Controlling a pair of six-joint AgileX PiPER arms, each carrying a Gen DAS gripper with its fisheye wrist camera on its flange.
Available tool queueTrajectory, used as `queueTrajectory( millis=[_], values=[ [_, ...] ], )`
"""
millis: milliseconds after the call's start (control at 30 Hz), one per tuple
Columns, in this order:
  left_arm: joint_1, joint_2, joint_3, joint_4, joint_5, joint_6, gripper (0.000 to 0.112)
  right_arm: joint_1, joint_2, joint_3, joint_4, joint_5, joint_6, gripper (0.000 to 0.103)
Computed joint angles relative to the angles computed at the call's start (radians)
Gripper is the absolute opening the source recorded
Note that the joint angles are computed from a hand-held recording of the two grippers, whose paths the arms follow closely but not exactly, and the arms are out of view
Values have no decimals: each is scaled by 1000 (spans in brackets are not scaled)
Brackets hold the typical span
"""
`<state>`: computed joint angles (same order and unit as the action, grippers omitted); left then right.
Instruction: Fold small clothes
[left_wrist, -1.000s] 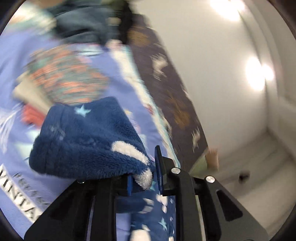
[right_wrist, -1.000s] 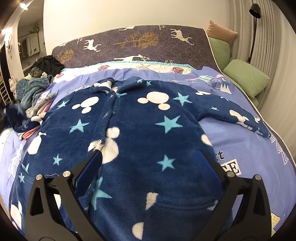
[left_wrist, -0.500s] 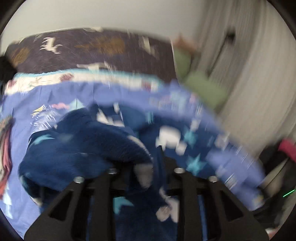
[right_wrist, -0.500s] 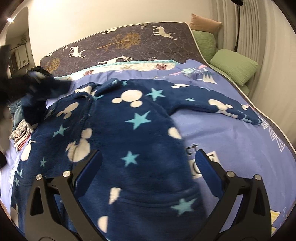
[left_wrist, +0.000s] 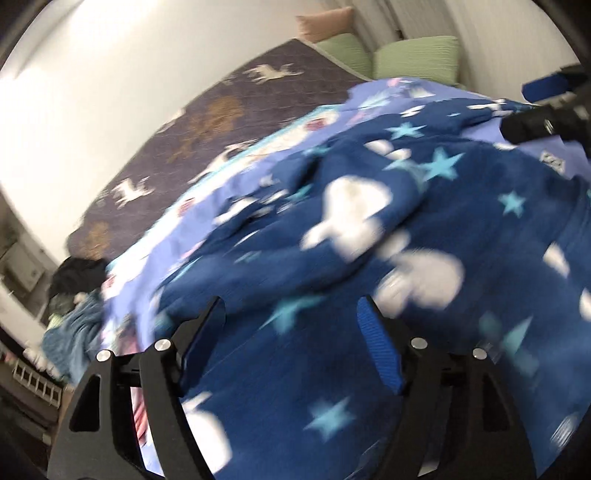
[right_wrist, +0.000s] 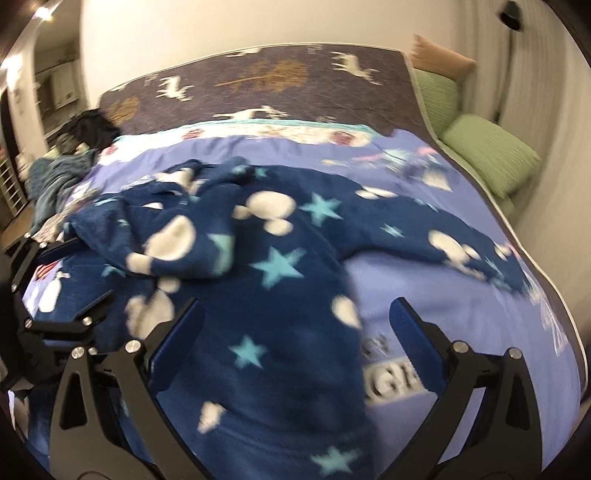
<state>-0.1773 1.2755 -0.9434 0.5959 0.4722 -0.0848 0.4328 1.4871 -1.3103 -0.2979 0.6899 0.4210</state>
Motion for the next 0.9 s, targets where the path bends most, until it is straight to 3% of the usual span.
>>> queueTrajectory(
  millis=[100,233,400,500,567,600,633,767,833,867,900],
  values=[
    [131,-11,1,-8,14,27,78,-47,108,-128,225,26,-213,101],
    [286,86,-55,34,16,-24,78,-123,308,-357,497,139,-374,101],
    [398,229,-208,-213,46,124,78,-116,584,-729,493,288,-356,101],
    [373,311,-269,-86,54,-26,78,-119,708,-907,518,369,-337,101],
    [352,345,-281,45,73,-163,82,-153,795,-1041,685,481,-396,67],
    [357,341,-270,69,71,-194,86,-170,811,-1061,761,512,-419,21],
    [359,339,-261,95,66,-229,88,-181,790,-1042,797,503,-411,17],
    [392,302,-198,198,14,-356,90,-189,589,-831,717,278,-427,16],
    [398,296,-184,206,0,-375,90,-211,572,-836,704,269,-393,17],
    [390,298,-180,248,2,-418,90,-214,584,-853,654,276,-342,23],
    [377,302,-174,297,10,-461,90,-212,605,-879,608,297,-308,49]
  ],
)
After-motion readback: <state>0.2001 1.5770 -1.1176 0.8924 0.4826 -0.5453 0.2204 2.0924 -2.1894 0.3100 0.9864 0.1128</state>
